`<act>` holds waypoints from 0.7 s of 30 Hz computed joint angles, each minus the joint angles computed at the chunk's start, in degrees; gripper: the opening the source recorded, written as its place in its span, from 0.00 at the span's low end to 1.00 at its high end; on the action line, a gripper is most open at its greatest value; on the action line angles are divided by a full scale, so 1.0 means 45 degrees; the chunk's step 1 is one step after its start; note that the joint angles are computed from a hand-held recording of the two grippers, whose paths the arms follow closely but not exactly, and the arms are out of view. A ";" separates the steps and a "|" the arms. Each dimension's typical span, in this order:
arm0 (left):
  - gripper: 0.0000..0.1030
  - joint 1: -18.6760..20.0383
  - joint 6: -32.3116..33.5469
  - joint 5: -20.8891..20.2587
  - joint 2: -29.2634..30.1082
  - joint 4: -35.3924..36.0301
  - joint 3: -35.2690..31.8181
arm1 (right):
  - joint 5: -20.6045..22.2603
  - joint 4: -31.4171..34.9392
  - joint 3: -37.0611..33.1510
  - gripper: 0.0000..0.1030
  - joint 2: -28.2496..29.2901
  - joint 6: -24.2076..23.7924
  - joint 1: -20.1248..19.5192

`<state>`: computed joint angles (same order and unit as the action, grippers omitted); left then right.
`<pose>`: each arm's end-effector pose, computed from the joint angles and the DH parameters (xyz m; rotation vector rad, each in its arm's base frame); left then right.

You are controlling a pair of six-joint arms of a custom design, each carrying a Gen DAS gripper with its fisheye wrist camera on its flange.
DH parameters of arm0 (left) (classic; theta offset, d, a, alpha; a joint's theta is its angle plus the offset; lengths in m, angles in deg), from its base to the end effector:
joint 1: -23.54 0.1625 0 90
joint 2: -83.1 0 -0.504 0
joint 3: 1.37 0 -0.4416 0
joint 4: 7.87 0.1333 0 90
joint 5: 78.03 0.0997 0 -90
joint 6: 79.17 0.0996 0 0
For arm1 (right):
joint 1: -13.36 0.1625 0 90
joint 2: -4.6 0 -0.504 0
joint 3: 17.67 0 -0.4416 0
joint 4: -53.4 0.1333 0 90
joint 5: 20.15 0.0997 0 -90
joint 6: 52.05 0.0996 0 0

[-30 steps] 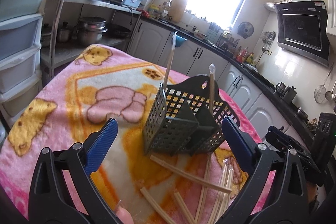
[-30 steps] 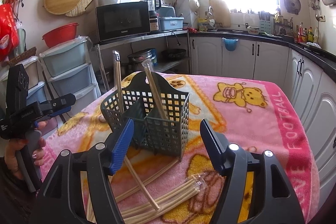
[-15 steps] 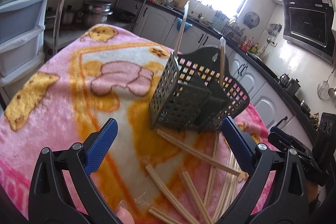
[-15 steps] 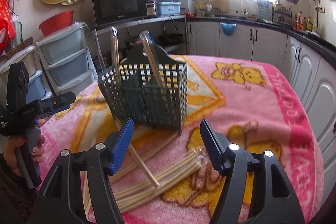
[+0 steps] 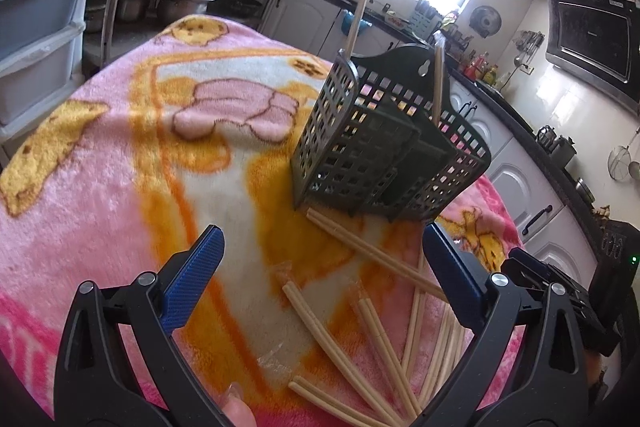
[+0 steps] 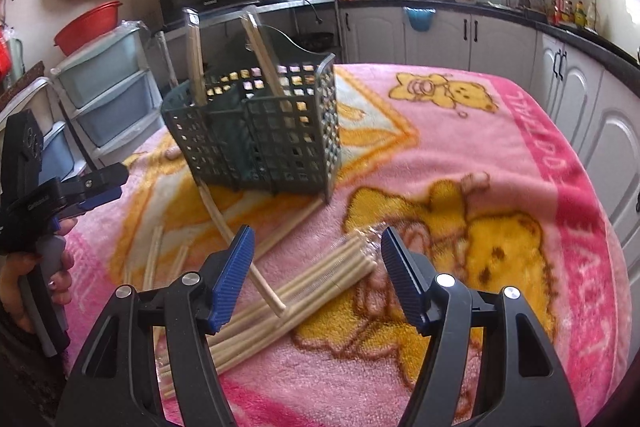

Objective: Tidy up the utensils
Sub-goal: 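Close the left tool on a chopstick while the right tool grasps another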

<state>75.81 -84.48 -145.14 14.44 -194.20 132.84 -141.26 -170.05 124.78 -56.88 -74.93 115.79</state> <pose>-0.1692 -0.4998 0.2021 0.6368 2.7538 -0.9322 0.1743 -0.4104 0.1964 0.4001 -2.3061 1.0795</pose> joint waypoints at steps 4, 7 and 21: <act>0.84 0.0344 -0.0570 -0.0440 0.0042 0.0424 -0.0086 | -0.0275 0.0678 -0.0188 0.54 0.0009 0.0514 -0.0233; 0.71 0.0475 -0.0741 -0.0541 0.0093 0.0685 -0.0129 | -0.0280 0.1107 -0.0343 0.47 0.0018 0.0845 -0.0474; 0.39 0.0867 -0.1207 -0.1076 0.0404 0.1884 -0.0486 | -0.0270 0.2288 -0.1015 0.27 0.0132 0.1686 -0.1156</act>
<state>79.71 -89.91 -149.99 16.26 -185.73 130.65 -142.47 -159.75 120.21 -56.28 -67.35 110.59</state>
